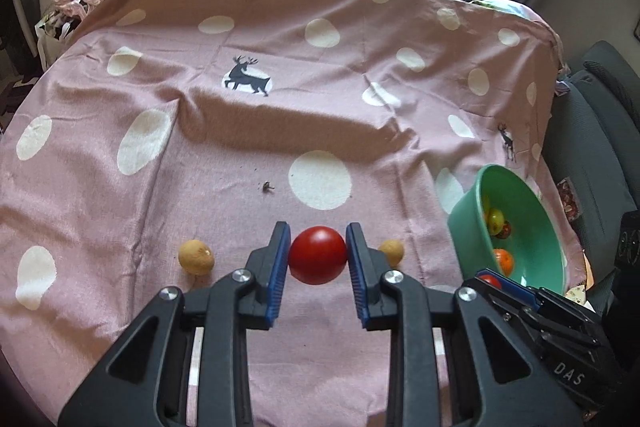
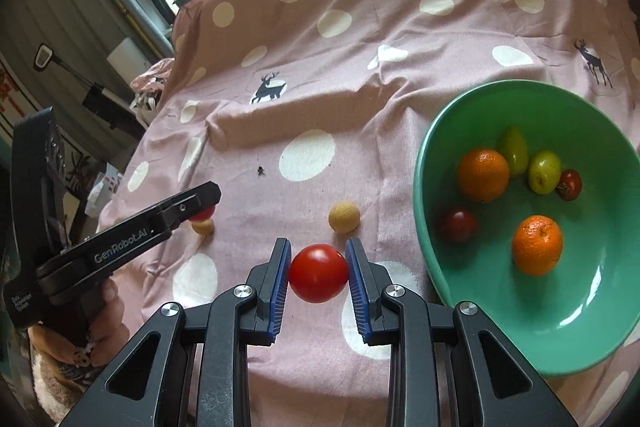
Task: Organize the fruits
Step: 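Carry both red tomatoes in both tools over the green bowl, then lower the tomatoes into the bowl and open both tools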
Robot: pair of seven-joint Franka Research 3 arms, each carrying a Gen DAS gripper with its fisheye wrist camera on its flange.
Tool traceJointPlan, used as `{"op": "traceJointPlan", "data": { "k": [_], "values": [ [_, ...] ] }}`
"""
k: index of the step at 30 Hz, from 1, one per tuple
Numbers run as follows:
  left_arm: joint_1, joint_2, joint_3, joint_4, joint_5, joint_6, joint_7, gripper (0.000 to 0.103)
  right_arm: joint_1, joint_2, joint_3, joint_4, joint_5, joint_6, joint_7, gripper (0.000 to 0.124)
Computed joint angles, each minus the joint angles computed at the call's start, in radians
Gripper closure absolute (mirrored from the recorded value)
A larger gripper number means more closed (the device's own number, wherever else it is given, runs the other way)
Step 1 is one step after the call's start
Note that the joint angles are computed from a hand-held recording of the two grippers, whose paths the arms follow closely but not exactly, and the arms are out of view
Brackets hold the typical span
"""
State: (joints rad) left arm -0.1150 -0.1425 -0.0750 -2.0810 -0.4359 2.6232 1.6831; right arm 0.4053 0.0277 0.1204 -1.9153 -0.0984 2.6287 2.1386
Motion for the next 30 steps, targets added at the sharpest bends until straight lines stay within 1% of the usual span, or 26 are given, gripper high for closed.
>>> {"op": "traceJointPlan", "data": {
  "k": [3,5,10,13,17,21,24,26,30],
  "values": [
    [-0.018,-0.037,-0.015,-0.031,0.007,0.072,0.000,0.075,-0.010,-0.039,-0.006,-0.041,-0.026,0.052,0.052,0.094],
    [-0.045,-0.059,-0.014,-0.050,0.000,0.114,0.018,0.075,-0.024,-0.062,-0.005,-0.066,-0.062,0.078,0.102,0.094],
    [-0.111,-0.078,-0.010,-0.054,-0.004,0.143,0.053,0.075,-0.076,-0.114,0.006,-0.116,-0.144,0.117,0.211,0.094],
    [-0.144,-0.066,-0.013,-0.044,-0.012,0.158,0.064,0.075,-0.116,-0.144,0.018,-0.142,-0.197,0.118,0.289,0.094],
    [-0.186,-0.034,-0.018,-0.015,-0.068,0.153,0.117,0.075,-0.174,-0.188,0.037,-0.176,-0.287,0.094,0.410,0.094],
    [-0.197,0.001,-0.042,0.020,-0.098,0.125,0.151,0.075,-0.219,-0.227,0.045,-0.217,-0.302,0.090,0.468,0.094],
    [-0.198,0.026,-0.059,0.046,-0.137,0.103,0.181,0.075,-0.253,-0.241,0.062,-0.223,-0.335,0.046,0.524,0.094],
    [-0.196,0.044,-0.072,0.067,-0.156,0.083,0.198,0.075,-0.262,-0.249,0.060,-0.233,-0.338,0.028,0.538,0.094],
    [-0.186,0.073,-0.096,0.102,-0.200,0.037,0.229,0.075,-0.263,-0.260,0.041,-0.259,-0.288,0.049,0.512,0.094]
  ]
}}
